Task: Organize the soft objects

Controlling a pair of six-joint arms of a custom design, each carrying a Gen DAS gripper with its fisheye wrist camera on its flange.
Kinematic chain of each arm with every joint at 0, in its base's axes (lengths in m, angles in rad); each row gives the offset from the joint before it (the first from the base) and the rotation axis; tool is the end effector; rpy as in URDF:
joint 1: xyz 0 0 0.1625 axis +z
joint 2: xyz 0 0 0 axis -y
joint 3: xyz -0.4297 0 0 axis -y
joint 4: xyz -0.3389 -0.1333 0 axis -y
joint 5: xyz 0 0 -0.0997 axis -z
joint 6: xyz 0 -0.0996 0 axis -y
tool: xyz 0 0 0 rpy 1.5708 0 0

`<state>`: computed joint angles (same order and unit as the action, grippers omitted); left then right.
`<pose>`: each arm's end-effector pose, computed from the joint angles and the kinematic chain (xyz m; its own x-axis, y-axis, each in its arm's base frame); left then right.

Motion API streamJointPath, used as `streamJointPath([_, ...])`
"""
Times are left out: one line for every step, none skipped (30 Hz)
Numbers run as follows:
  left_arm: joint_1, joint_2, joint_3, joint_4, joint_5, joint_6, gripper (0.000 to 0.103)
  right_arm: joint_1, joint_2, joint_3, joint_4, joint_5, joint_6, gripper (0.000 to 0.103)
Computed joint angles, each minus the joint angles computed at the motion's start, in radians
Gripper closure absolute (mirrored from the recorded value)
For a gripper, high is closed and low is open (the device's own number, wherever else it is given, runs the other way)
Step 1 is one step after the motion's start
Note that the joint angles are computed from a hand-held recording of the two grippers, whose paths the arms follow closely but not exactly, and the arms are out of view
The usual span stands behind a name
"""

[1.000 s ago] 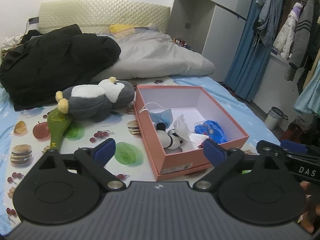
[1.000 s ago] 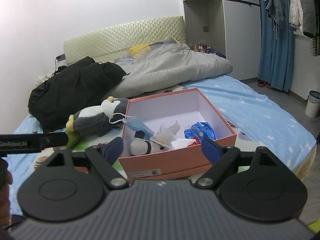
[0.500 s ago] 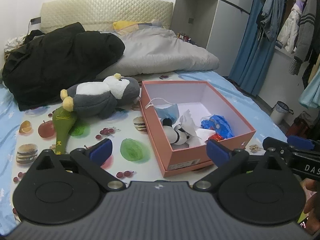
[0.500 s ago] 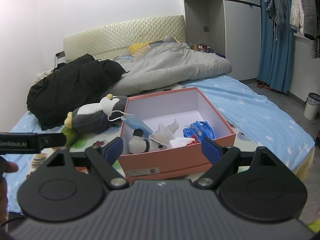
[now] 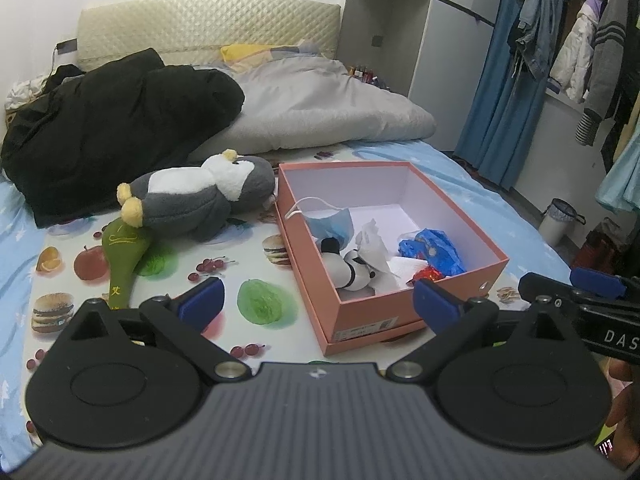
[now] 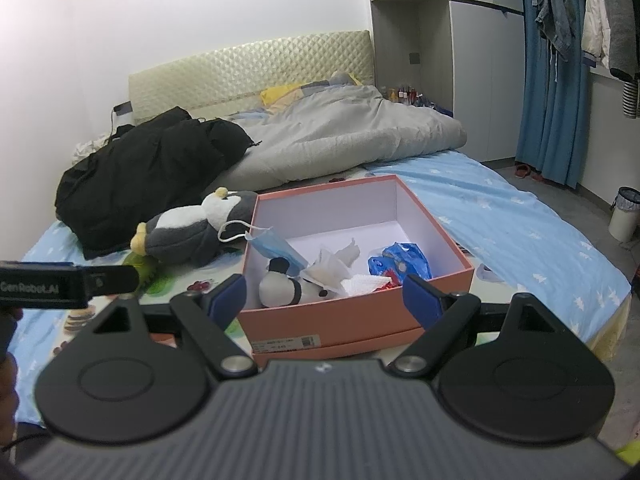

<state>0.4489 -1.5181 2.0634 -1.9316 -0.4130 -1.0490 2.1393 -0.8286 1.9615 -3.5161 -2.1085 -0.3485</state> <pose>-0.2657 -0.3772 0.3582 -0.7791 -0.1533 -0.6078 0.4217 0.5893 -0.6891 0.3734 -0.4317 0.1858 -0.7420 -0.3380 0.5790 -0.6635 0.4938 -0.5620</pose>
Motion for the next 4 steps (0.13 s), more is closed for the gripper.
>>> streamJointPath([0.001, 0.001, 0.0, 0.003, 0.001, -0.002, 0.0, 0.0, 0.001, -0.001, -0.002, -0.001, -0.002, 0.016])
streamJointPath([0.001, 0.002, -0.001, 0.008, 0.002, -0.006, 0.0, -0.001, 0.002, -0.002, -0.002, -0.001, -0.001, 0.016])
streamJointPath([0.002, 0.002, -0.002, 0.01, 0.002, -0.007, 0.0, -0.001, 0.003, -0.002, -0.002, 0.001, -0.001, 0.016])
streamJointPath([0.003, 0.002, -0.002, 0.009, 0.002, -0.008, 0.0, -0.001, 0.003, -0.002, -0.003, 0.001, -0.002, 0.016])
